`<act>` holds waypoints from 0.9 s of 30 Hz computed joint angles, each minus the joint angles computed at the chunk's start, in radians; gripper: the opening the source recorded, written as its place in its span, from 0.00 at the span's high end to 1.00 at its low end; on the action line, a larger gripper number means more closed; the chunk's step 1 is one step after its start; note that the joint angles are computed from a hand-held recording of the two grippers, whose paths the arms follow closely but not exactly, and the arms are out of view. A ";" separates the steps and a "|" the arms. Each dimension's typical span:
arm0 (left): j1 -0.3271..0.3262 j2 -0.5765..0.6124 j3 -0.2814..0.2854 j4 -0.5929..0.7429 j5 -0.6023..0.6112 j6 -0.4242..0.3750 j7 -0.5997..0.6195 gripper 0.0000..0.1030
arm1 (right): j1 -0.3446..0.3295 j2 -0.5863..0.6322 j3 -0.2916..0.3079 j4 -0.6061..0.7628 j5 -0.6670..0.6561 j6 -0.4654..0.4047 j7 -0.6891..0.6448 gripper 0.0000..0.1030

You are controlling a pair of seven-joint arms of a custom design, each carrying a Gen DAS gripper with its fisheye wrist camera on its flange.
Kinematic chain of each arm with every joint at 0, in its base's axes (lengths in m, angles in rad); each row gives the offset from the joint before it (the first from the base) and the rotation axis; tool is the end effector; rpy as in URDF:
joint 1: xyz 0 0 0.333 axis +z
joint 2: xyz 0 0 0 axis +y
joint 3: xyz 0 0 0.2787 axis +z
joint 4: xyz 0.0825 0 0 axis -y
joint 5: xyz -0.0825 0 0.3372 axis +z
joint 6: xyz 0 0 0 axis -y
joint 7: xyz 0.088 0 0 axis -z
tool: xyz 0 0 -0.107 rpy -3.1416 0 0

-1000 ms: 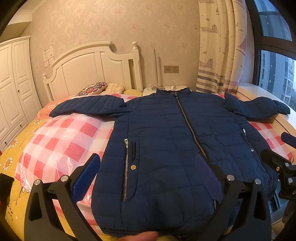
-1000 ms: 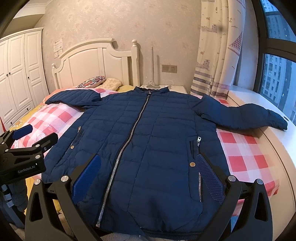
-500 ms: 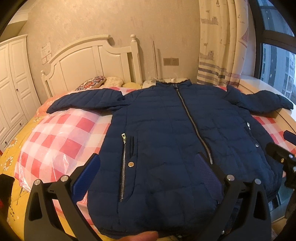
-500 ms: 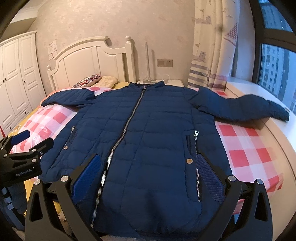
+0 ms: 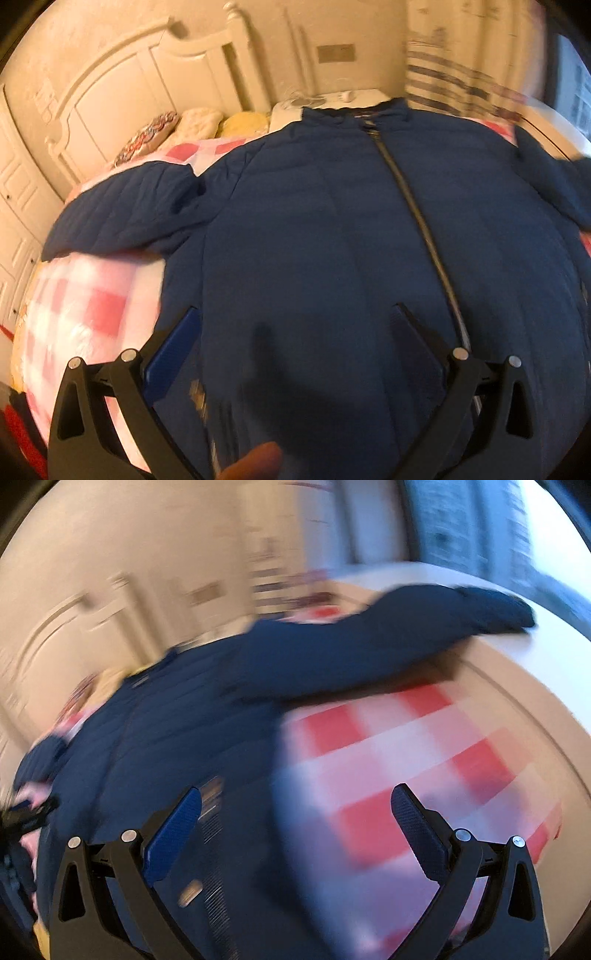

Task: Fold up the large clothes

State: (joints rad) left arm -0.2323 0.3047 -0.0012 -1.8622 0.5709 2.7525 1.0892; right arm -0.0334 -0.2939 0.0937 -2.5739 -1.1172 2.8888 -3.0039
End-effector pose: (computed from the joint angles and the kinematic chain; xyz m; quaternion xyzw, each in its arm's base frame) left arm 0.5947 -0.1641 0.4072 -0.5908 0.7367 -0.1784 0.2763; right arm 0.4162 0.0780 0.4023 -0.4203 0.8231 -0.2656 0.2746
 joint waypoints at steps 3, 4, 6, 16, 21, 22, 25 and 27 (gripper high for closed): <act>0.025 0.138 -0.020 0.163 -0.107 -0.042 0.052 0.02 | -0.051 0.090 -0.043 0.085 -0.017 -0.017 0.017 0.04; 0.037 0.170 -0.030 0.197 -0.151 -0.046 0.082 0.02 | -0.059 0.120 -0.061 0.113 -0.016 -0.020 0.016 0.04; 0.044 0.222 -0.030 0.234 -0.265 -0.041 0.160 0.02 | -0.074 0.188 -0.099 0.175 -0.023 -0.011 0.030 0.04; 0.047 0.240 -0.016 0.214 -0.411 0.041 0.258 0.02 | -0.052 0.359 -0.239 0.348 -0.127 0.053 0.177 0.62; 0.035 0.228 -0.009 0.192 -0.430 0.057 0.278 0.02 | 0.030 0.319 -0.175 0.402 -0.422 -0.077 0.309 0.80; 0.033 0.231 -0.006 0.196 -0.433 0.058 0.280 0.02 | 0.048 0.317 -0.157 0.415 -0.449 -0.091 0.299 0.80; 0.028 0.233 -0.001 0.196 -0.440 0.063 0.284 0.02 | 0.105 0.357 -0.115 0.493 -0.472 -0.079 0.203 0.80; 0.028 0.227 0.000 0.184 -0.446 0.071 0.287 0.02 | 0.153 0.406 -0.091 0.562 -0.469 -0.064 0.121 0.80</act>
State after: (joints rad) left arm -0.2048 0.5318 -0.0017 -1.6777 0.1247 2.8232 1.3760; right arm 0.1197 0.1123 0.0031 -2.0122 -1.5859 2.8244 -2.8826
